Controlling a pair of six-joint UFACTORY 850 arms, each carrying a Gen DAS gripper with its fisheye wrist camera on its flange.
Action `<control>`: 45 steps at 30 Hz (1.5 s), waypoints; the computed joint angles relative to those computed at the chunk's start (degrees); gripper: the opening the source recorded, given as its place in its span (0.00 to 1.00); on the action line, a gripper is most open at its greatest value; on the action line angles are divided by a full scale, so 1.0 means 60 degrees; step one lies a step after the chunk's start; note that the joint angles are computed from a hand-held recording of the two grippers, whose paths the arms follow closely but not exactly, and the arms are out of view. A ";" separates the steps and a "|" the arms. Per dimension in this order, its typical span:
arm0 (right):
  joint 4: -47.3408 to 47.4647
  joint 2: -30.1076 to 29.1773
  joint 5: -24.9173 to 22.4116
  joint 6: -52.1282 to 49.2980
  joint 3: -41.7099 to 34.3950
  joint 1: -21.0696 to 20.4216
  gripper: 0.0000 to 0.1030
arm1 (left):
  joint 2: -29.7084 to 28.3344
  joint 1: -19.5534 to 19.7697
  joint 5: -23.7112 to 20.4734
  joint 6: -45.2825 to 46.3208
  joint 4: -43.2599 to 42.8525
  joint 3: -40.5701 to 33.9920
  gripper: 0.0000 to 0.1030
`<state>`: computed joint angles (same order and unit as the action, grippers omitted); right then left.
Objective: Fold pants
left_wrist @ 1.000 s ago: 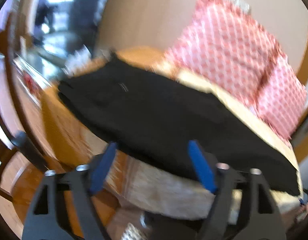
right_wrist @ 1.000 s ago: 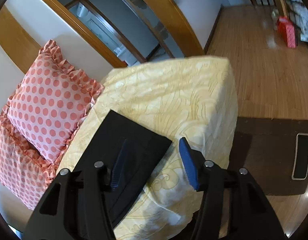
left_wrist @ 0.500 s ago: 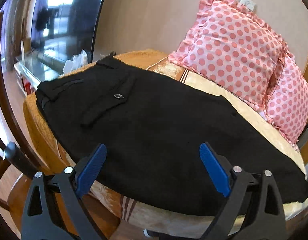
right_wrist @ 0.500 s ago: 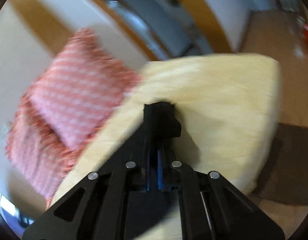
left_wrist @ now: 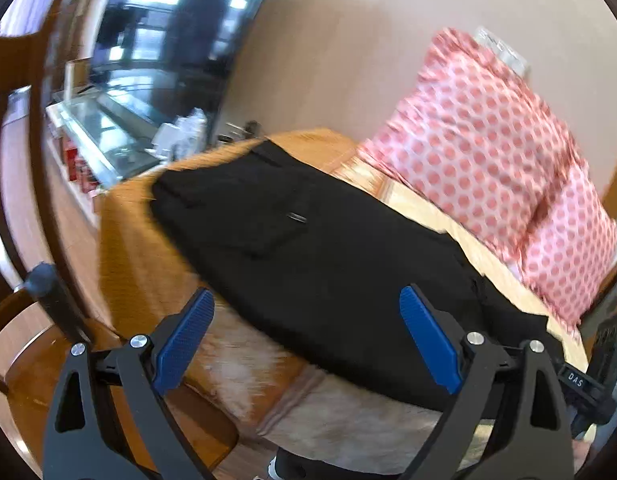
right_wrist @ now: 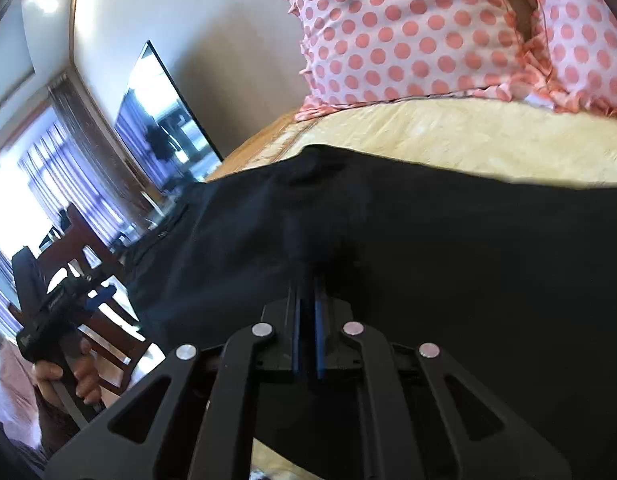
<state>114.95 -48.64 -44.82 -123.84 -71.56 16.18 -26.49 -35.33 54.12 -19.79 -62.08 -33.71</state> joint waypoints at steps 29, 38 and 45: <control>0.0539 0.0148 0.0453 -0.2015 0.0597 0.0747 0.72 | 0.0015 0.2255 -0.0232 -0.4810 0.4768 0.0781 0.93; 0.0412 0.0063 0.0403 -0.1898 0.0427 0.0757 0.75 | 0.0274 0.2035 -0.0748 -0.4297 0.4382 0.0509 0.93; 0.0514 0.0033 0.0172 -0.2085 0.0484 0.0724 0.75 | 0.0191 0.2182 -0.0732 -0.4701 0.4108 0.0403 0.73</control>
<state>118.04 -48.44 -43.78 -136.35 -68.65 20.52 -25.35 -22.23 49.73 -47.99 -37.44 -31.30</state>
